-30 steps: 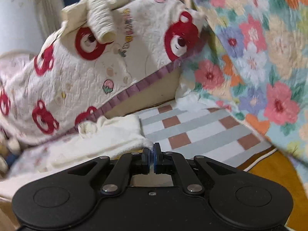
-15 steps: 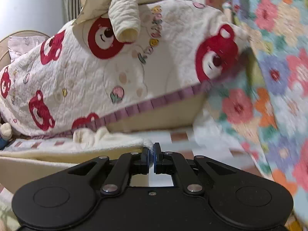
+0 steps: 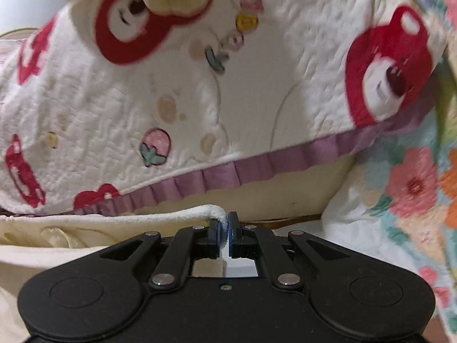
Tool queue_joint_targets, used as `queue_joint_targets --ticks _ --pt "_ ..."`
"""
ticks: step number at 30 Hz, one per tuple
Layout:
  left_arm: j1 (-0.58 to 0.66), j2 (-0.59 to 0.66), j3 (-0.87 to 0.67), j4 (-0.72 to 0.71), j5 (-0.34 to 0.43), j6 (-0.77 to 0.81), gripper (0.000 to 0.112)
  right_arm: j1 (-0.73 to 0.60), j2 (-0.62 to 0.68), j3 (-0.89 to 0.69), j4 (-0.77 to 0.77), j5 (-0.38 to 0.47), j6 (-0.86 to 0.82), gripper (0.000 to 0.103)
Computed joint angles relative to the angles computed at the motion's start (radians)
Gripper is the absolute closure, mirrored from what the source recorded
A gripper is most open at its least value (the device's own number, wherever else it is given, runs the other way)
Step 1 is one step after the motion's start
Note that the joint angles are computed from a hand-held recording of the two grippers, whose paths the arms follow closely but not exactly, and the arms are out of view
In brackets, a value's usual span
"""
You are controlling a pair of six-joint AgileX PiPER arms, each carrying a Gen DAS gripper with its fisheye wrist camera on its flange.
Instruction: Fold clothes
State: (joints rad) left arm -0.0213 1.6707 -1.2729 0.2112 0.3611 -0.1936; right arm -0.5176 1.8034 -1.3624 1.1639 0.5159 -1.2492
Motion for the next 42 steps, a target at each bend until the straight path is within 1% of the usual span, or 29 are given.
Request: queue_joint_targets --ticks 2,5,7,8,10,12,14,15,16,17,18,19,20,21,23,25,27,28,29,30,32,34,35,36,37,39,40,41,42 --pt "-0.006 0.03 -0.021 0.025 0.004 -0.003 0.097 0.018 0.066 -0.059 -0.043 -0.009 0.052 0.1" --pt "-0.062 0.042 -0.018 0.297 0.008 -0.181 0.097 0.03 0.12 -0.132 -0.109 0.002 0.167 0.1" --pt "-0.086 0.037 -0.021 0.406 0.018 -0.232 0.097 0.035 0.128 -0.161 -0.126 0.007 0.206 0.1" --pt "-0.087 0.038 -0.035 0.401 0.026 -0.208 0.097 0.033 0.129 -0.174 -0.124 0.017 0.2 0.1" --pt "-0.069 0.061 -0.095 0.305 0.036 -0.096 0.097 0.028 0.132 -0.201 -0.116 0.036 0.184 0.1" --pt "-0.055 0.115 -0.184 0.22 0.051 -0.012 0.096 0.031 0.155 -0.252 -0.156 0.047 0.23 0.1" --pt "-0.062 0.189 -0.286 0.25 0.072 -0.041 0.096 0.056 0.203 -0.344 -0.268 0.044 0.336 0.1" --pt "-0.072 0.24 -0.35 0.299 0.091 -0.1 0.096 0.075 0.232 -0.396 -0.329 0.036 0.385 0.1" --pt "-0.079 0.289 -0.409 0.329 0.117 -0.146 0.093 0.098 0.266 -0.448 -0.394 0.024 0.433 0.1" --pt "-0.082 0.35 -0.473 0.327 0.164 -0.201 0.076 0.12 0.301 -0.504 -0.466 0.017 0.488 0.099" --pt "-0.088 0.423 -0.566 0.323 0.238 -0.254 0.044 0.145 0.335 -0.559 -0.558 0.008 0.562 0.089" --pt "-0.083 0.482 -0.631 0.287 0.275 -0.271 0.033 0.167 0.355 -0.573 -0.658 -0.006 0.633 0.069" --pt "-0.074 0.512 -0.656 0.212 0.311 -0.247 0.032 0.192 0.365 -0.563 -0.758 -0.038 0.706 0.059" --pt "-0.059 0.522 -0.641 0.141 0.308 -0.222 0.032 0.213 0.381 -0.563 -0.858 -0.057 0.778 0.048" --pt "-0.028 0.458 -0.492 -0.027 0.223 -0.143 0.032 0.236 0.38 -0.509 -0.966 -0.099 0.862 0.047" --pt "0.006 0.366 -0.292 -0.227 0.106 0.006 0.031 0.232 0.339 -0.386 -0.921 -0.166 0.822 0.047" --pt "0.037 0.279 -0.11 -0.427 -0.001 0.172 0.031 0.22 0.308 -0.276 -0.798 -0.223 0.701 0.046" --pt "0.048 0.247 -0.051 -0.527 -0.029 0.259 0.031 0.204 0.296 -0.241 -0.699 -0.241 0.621 0.046" --pt "0.059 0.217 -0.005 -0.627 -0.032 0.359 0.031 0.187 0.287 -0.214 -0.604 -0.251 0.55 0.046" --pt "0.068 0.194 0.035 -0.715 -0.056 0.459 0.031 0.17 0.284 -0.209 -0.513 -0.244 0.482 0.046" --pt "0.071 0.159 0.087 -0.797 -0.103 0.579 0.031 0.144 0.276 -0.206 -0.395 -0.235 0.409 0.045" --pt "0.062 0.135 0.112 -0.771 -0.145 0.588 0.031 0.141 0.264 -0.206 -0.346 -0.232 0.389 0.042" --pt "0.063 0.137 0.101 -0.769 -0.141 0.6 0.031 0.14 0.265 -0.223 -0.359 -0.215 0.411 0.042" --pt "0.067 0.14 0.092 -0.805 -0.139 0.652 0.031 0.131 0.276 -0.257 -0.339 -0.165 0.398 0.041" --pt "0.076 0.146 0.074 -0.88 -0.12 0.744 0.031 0.108 0.286 -0.296 -0.279 -0.075 0.35 0.039" --pt "0.078 0.123 0.062 -1.02 -0.055 0.944 0.031 0.063 0.306 -0.351 -0.079 0.125 0.23 0.039" --pt "0.084 0.106 0.054 -1.076 0.017 1.044 0.029 0.041 0.32 -0.373 0.016 0.225 0.182 0.04" --pt "0.087 0.103 0.049 -1.124 0.085 1.144 0.025 0.019 0.304 -0.357 0.076 0.291 0.119 0.04" --pt "0.089 0.103 0.04 -1.15 0.156 1.222 0.024 0.01 0.275 -0.316 0.14 0.316 0.05 0.037"
